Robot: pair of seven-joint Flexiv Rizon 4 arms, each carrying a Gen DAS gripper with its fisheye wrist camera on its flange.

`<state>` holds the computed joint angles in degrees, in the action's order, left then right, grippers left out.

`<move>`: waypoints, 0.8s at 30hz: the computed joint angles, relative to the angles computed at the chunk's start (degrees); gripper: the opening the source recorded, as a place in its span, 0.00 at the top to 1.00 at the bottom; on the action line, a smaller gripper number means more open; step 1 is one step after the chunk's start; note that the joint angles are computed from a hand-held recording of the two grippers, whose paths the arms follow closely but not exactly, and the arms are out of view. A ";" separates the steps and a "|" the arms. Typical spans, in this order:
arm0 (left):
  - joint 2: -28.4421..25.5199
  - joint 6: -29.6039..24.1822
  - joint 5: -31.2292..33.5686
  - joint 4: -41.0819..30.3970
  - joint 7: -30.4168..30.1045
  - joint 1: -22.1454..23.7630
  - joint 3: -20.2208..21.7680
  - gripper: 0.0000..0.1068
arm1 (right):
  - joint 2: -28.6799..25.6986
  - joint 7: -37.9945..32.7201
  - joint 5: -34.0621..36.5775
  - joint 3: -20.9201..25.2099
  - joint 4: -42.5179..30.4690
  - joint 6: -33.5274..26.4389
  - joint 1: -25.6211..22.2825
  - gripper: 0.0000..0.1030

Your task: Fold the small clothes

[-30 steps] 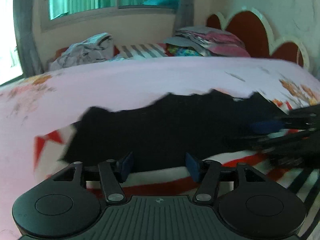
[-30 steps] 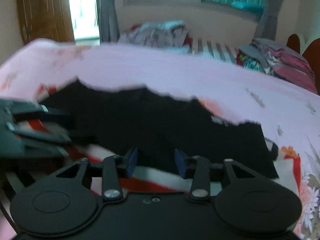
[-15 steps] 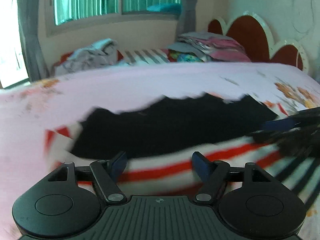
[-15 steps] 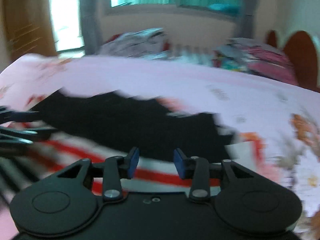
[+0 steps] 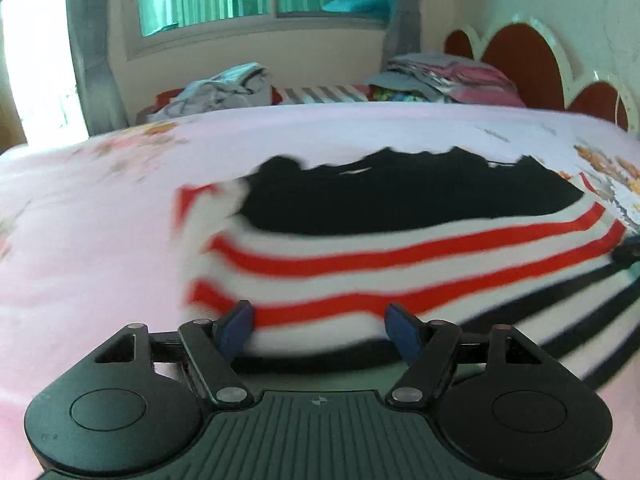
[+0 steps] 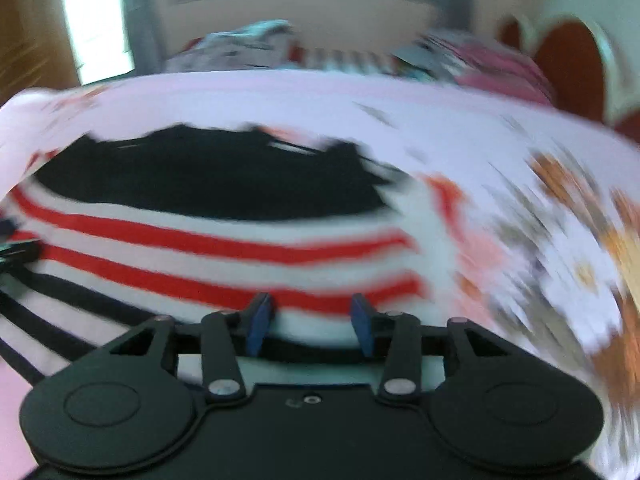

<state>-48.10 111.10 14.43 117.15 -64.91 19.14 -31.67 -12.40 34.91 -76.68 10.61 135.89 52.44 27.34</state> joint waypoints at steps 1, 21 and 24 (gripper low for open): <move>0.25 0.74 -0.78 1.08 1.73 0.84 -0.08 0.32 | 1.08 0.20 0.78 0.67 1.38 -0.97 0.32 0.75; 5.63 2.34 -0.89 6.42 -6.60 -12.03 6.91 0.32 | -10.52 -6.72 3.82 0.47 -13.14 -1.66 10.19 0.68; 7.06 5.70 -0.09 9.19 -6.10 -14.15 10.24 0.31 | -10.92 -8.69 6.13 1.03 -13.42 -7.12 14.43 0.68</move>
<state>-41.04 116.80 14.34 126.34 -71.01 4.99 -21.42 -23.32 26.23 -70.55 11.65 122.47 45.33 41.77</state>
